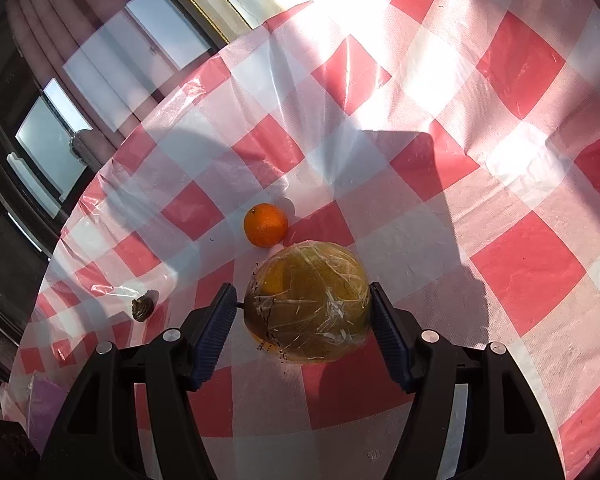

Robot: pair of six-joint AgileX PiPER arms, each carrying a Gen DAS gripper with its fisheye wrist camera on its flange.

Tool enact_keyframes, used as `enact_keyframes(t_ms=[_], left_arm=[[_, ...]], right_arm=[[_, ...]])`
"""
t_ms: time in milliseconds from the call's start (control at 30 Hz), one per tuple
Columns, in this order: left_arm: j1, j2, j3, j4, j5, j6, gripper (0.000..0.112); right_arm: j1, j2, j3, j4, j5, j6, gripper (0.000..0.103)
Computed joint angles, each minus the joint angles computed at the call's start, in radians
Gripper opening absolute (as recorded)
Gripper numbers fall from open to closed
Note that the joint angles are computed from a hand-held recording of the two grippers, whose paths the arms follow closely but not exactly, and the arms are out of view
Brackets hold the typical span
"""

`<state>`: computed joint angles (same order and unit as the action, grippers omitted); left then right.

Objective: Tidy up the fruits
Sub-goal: 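Lift the mangosteen with the left tool while the right tool lifts the wrapped fruit, then carry the mangosteen and wrapped fruit into the white box while both tools release them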

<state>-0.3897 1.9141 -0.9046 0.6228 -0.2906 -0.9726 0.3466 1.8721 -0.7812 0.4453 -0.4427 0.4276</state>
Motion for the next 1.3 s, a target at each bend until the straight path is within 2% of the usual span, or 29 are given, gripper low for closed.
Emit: enact_keyframes(t_ms=[100, 233, 400, 467, 567, 667, 800, 867, 1033, 1200, 1300], left_arm=[[0.059, -0.017, 0.066, 0.027, -0.156, -0.027, 0.04], [0.1, -0.036, 0.117, 0.036, -0.241, -0.036, 0.04], [0.103, -0.063, 0.151, 0.054, -0.246, -0.035, 0.04], [0.093, -0.075, 0.157, 0.055, -0.221, -0.031, 0.04], [0.08, -0.101, 0.197, 0.018, -0.216, 0.008, 0.04], [0.063, -0.139, 0.258, -0.033, -0.226, 0.054, 0.04], [0.043, -0.21, 0.391, -0.052, -0.311, 0.076, 0.04], [0.03, -0.244, 0.457, -0.045, -0.358, 0.084, 0.04], [-0.028, -0.37, 0.589, -0.056, -0.378, 0.153, 0.04], [0.018, -0.576, 0.686, 0.094, -0.382, 0.057, 0.04], [0.099, -0.736, 0.707, 0.261, -0.374, -0.081, 0.04]], right_arm=[[0.016, -0.034, 0.08, -0.09, -0.059, 0.177, 0.065], [0.169, -0.099, 0.222, 0.05, -0.185, 0.224, 0.065], [0.481, -0.157, 0.334, 0.382, -0.316, 0.118, 0.065], [0.587, -0.17, 0.339, 0.513, -0.338, 0.048, 0.065], [0.668, -0.181, 0.338, 0.622, -0.346, -0.023, 0.065], [0.702, -0.183, 0.345, 0.651, -0.359, -0.024, 0.065], [0.744, -0.177, 0.362, 0.664, -0.418, -0.005, 0.065], [0.756, -0.179, 0.365, 0.675, -0.422, -0.002, 0.065], [0.833, -0.193, 0.409, 0.712, -0.481, 0.061, 0.065], [0.891, -0.255, 0.413, 0.809, -0.469, 0.004, 0.065], [0.943, -0.302, 0.362, 0.905, -0.507, -0.155, 0.065]])
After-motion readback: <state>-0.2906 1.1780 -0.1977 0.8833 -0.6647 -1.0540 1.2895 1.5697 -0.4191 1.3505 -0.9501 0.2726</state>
